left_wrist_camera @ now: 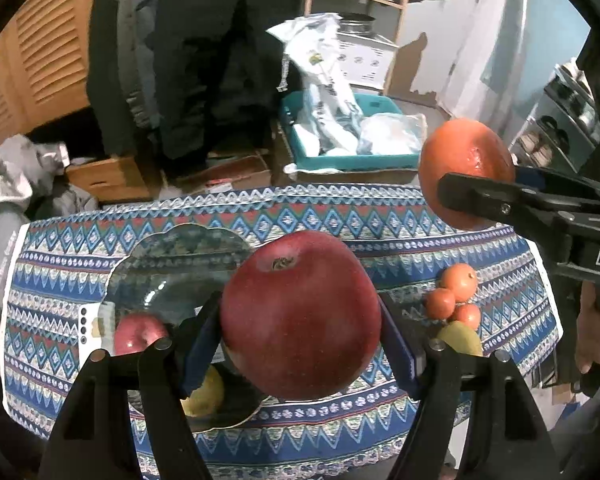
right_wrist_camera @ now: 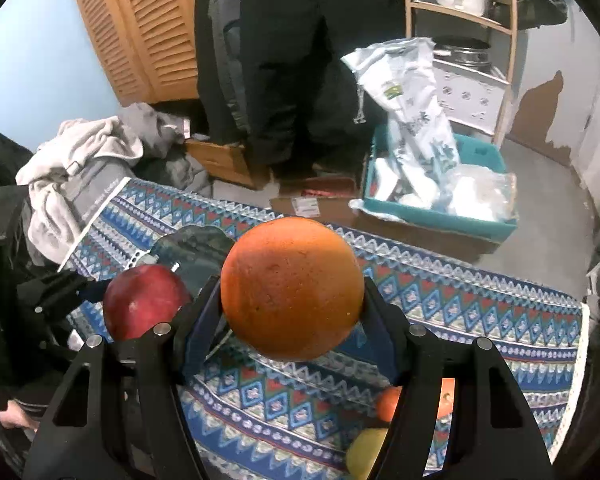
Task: Organize fruits
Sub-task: 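Carry the red apple and orange over the glass plate with both grippers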
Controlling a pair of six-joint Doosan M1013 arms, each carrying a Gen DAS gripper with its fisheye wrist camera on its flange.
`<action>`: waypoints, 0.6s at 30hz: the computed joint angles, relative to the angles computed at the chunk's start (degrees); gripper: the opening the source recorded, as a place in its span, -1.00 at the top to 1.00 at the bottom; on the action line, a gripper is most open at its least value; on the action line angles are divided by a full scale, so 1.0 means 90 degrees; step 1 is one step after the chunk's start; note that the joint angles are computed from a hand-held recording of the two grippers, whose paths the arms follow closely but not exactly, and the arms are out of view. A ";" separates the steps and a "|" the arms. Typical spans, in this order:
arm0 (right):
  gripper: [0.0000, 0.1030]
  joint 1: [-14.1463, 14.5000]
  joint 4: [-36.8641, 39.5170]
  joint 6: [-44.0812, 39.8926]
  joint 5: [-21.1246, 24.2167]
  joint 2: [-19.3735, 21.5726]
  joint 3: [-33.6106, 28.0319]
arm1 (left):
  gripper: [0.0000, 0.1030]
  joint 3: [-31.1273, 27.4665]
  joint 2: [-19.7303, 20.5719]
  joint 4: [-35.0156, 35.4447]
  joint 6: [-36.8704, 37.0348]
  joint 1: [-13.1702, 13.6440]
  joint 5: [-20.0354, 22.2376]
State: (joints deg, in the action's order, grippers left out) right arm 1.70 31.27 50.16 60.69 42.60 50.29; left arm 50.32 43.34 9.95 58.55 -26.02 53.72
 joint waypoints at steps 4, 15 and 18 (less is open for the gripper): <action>-0.30 0.0111 -0.0034 0.0065 0.0170 0.0137 -0.0190 | -0.46 0.0093 -0.0024 0.0043 -0.0158 0.0077 0.0015; -0.30 0.0391 -0.0187 0.0264 0.0734 0.0612 -0.0729 | -0.46 0.0247 0.0019 0.0060 -0.0562 0.0316 0.0220; -0.30 0.0461 -0.0242 0.0352 0.0900 0.0744 -0.0850 | -0.46 0.0280 0.0041 0.0043 -0.0627 0.0375 0.0259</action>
State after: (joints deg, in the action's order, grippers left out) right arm 5.85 29.09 53.33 68.79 49.29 42.63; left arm 52.84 43.71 10.34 52.91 -22.65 56.05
